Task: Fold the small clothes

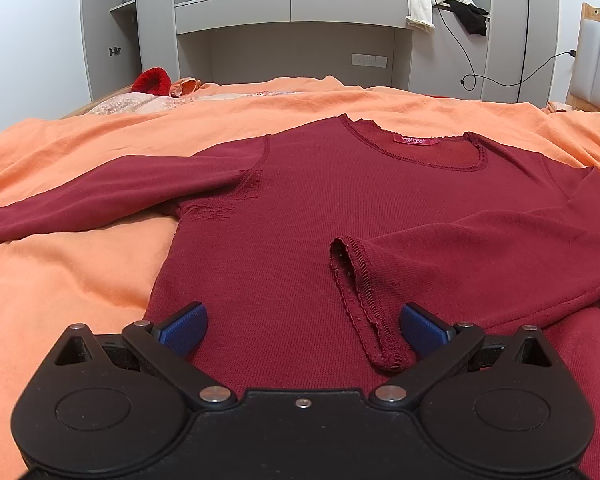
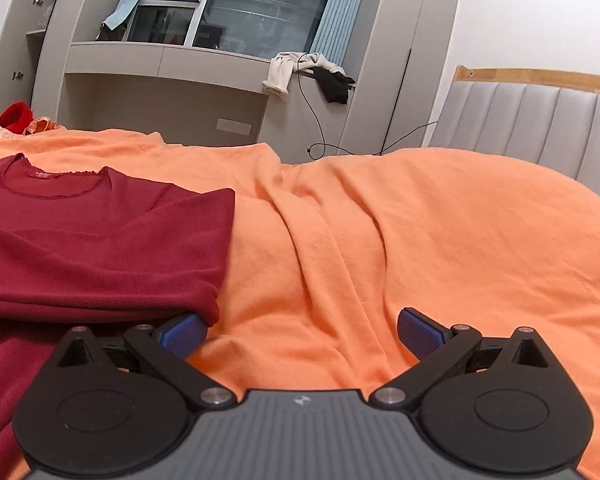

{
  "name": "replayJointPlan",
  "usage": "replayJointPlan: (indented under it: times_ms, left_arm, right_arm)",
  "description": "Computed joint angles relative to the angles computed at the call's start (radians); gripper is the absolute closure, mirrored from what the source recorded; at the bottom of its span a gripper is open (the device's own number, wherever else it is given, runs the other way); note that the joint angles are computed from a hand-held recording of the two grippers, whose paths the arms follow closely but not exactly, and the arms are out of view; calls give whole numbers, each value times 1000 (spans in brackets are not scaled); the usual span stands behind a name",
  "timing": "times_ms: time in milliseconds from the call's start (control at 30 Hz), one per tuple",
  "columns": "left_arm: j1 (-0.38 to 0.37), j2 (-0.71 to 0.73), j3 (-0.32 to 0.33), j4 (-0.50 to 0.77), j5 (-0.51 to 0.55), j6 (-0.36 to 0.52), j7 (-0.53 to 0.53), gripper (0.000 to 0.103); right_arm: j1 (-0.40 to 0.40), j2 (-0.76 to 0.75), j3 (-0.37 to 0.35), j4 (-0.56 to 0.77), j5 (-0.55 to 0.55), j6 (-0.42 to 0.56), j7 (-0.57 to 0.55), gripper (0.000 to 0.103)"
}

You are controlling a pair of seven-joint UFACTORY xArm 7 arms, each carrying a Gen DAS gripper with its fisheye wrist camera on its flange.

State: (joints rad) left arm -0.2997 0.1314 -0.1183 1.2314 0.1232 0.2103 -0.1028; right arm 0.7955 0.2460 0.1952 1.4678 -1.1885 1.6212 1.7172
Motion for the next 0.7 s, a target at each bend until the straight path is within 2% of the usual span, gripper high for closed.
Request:
replayJointPlan:
  times_ms: [167, 367, 533, 700]
  left_arm:
    - [0, -1, 0, -1, -1, 0, 1, 0]
    - [-1, -1, 1, -1, 3, 0, -1, 0]
    - [-1, -1, 1, -1, 3, 0, -2, 0]
    - [-1, -1, 1, -1, 5, 0, -3, 0]
  right_arm:
    - [1, -7, 2, -8, 2, -1, 30, 1]
    - [-9, -1, 2, 2, 27, -18, 10, 1]
    - [-31, -32, 7, -8, 91, -71, -8, 0]
    - [-41, -96, 32, -45, 105, -114, 52, 0]
